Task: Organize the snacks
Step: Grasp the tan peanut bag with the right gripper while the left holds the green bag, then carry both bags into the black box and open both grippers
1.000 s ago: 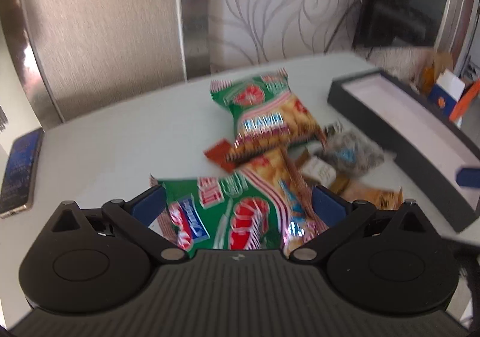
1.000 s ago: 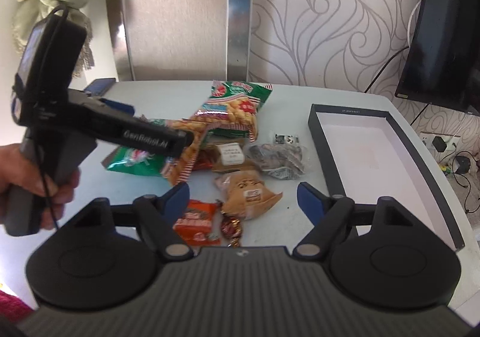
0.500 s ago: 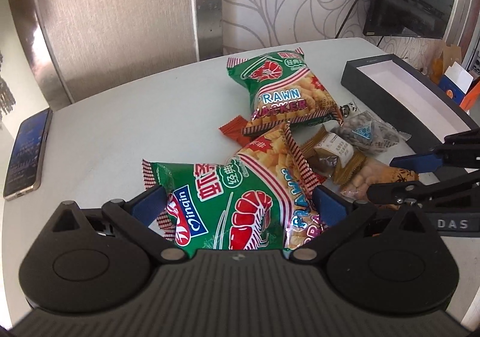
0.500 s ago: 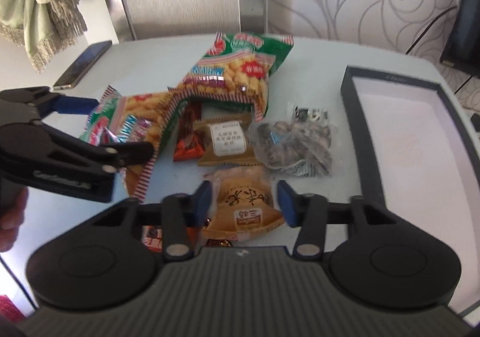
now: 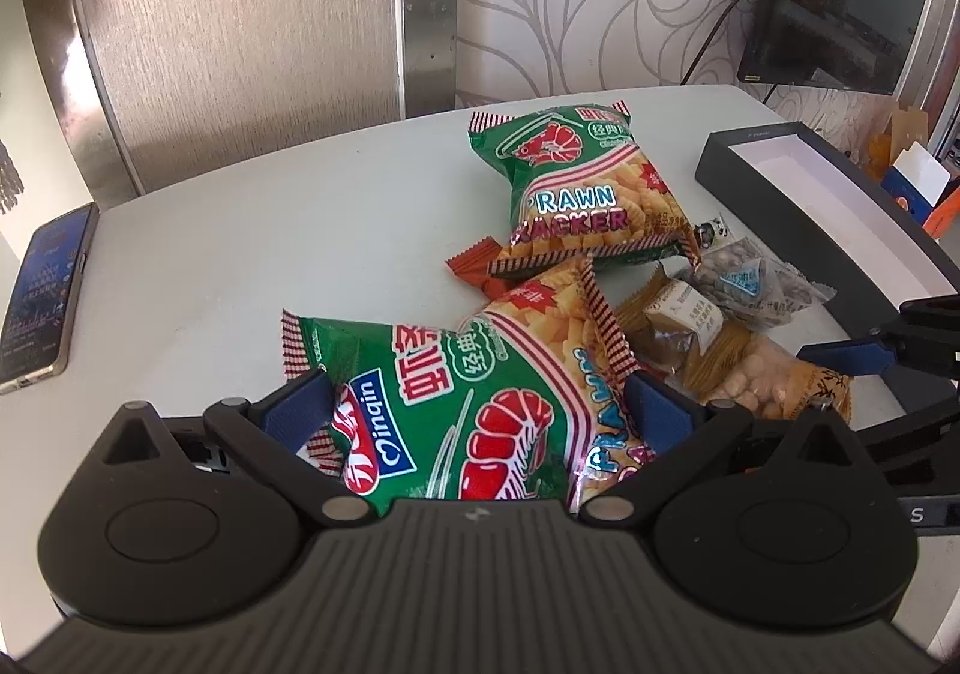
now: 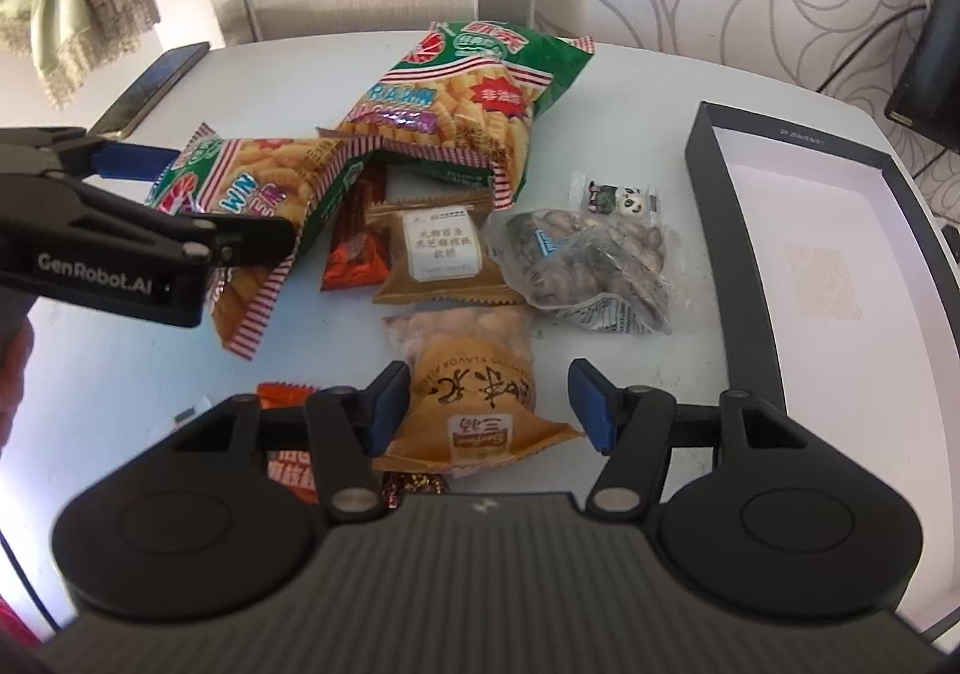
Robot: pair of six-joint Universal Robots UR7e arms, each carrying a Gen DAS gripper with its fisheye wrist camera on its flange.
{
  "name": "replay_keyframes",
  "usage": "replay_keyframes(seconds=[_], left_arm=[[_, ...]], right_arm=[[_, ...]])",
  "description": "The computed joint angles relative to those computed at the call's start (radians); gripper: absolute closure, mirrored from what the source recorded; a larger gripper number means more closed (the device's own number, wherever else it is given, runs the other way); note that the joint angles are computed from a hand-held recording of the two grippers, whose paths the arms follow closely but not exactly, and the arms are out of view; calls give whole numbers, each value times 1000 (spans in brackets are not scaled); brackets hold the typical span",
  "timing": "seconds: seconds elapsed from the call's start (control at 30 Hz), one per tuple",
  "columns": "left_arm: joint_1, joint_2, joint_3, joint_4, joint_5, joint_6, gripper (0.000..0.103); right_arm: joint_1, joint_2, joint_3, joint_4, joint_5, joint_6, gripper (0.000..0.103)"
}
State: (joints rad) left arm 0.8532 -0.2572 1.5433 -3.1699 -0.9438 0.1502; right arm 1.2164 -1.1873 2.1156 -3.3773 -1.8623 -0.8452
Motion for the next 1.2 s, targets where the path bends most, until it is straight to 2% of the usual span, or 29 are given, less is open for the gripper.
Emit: replay_keyframes(seconds=[0.07, 0.13, 0.3, 0.57, 0.8, 0.87, 0.9, 0.97, 1.2], left_arm=[[-7, -6, 20, -9, 12, 2, 0], [-17, -16, 46, -13, 26, -4, 0], [-17, -13, 68, -59, 34, -15, 0], [-28, 5, 45, -47, 63, 1, 0], [-25, 2, 59, -75, 50, 39, 0], [-24, -1, 60, -69, 47, 46, 0], [-23, -3, 62, -69, 43, 52, 0], [-21, -8, 66, -63, 32, 65, 0], [-12, -22, 103, -102, -17, 165, 0]], right_arm=[[-7, -11, 15, -2, 12, 0, 46], [-16, -35, 30, 17, 29, 28, 56], [-21, -40, 55, -18, 28, 20, 55], [4, 9, 41, -83, -42, 14, 48], [1, 12, 54, -115, -50, 80, 44], [1, 12, 62, -124, -45, 65, 47], [2, 10, 69, -130, -41, 52, 54], [7, 10, 79, -148, -48, 55, 57], [13, -3, 125, -241, -49, 121, 58]])
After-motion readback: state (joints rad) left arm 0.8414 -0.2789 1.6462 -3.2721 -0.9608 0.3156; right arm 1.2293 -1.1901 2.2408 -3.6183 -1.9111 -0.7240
